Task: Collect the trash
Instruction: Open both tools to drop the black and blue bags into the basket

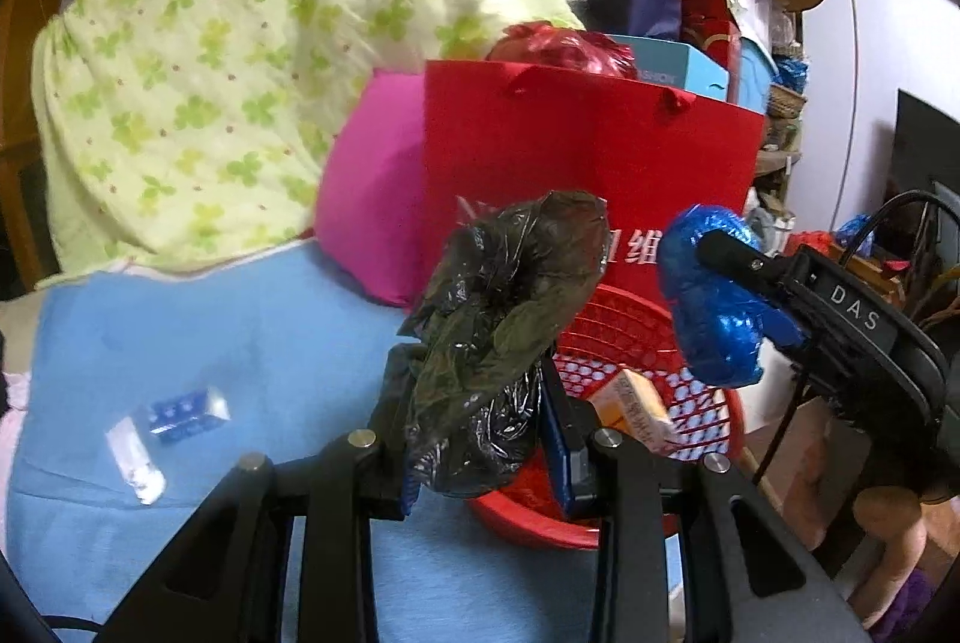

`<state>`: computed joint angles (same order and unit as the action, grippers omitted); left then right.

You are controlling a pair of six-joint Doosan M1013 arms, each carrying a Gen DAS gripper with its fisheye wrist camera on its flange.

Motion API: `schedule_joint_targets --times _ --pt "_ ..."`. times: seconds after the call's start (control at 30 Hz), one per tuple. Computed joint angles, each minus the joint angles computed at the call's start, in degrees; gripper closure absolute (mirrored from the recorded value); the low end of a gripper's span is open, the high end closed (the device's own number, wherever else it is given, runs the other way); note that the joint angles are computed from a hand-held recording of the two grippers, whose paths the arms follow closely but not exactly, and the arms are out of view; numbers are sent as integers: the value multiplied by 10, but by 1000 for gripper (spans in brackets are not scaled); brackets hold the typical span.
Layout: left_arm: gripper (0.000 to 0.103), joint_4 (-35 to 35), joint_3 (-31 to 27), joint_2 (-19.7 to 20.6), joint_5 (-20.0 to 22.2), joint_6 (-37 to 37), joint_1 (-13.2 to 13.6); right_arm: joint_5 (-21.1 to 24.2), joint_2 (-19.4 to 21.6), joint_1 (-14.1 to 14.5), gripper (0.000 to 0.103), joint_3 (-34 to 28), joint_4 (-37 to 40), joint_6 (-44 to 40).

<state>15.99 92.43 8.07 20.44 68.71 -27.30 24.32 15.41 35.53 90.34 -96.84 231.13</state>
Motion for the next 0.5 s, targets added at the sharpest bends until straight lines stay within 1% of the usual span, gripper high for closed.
schedule_joint_targets --times 0.07,0.13,0.17,0.2,0.23,0.27,0.3,0.33,0.43,0.47,0.5 --pt "67 -95 -5 6 -2 81 7 -7 -1 -3 40 3 -4 15" --pt "66 -162 -11 13 0 135 11 -15 -3 -7 39 6 -11 34" --pt "65 -189 -12 16 0 158 13 -27 -3 -12 39 7 -12 44" --pt "61 -233 -15 20 4 198 15 -38 -4 -15 37 9 -18 60" --pt "59 -259 -19 24 8 222 16 -51 -5 -20 31 14 -42 99" --pt "54 -259 -19 26 7 223 15 -58 -6 -23 29 17 -64 132" --pt "46 -245 -18 27 2 213 14 -62 -8 -26 25 22 -101 180" --pt "42 -235 -16 27 -4 205 12 -60 -9 -27 24 25 -120 207" --pt "41 -253 -2 21 -22 227 16 -54 -9 -28 24 26 -113 203" --pt "40 -236 2 20 -27 213 17 -56 -8 -28 24 25 -115 203" --pt "38 -198 9 16 -33 179 17 -56 -7 -27 24 24 -109 195"
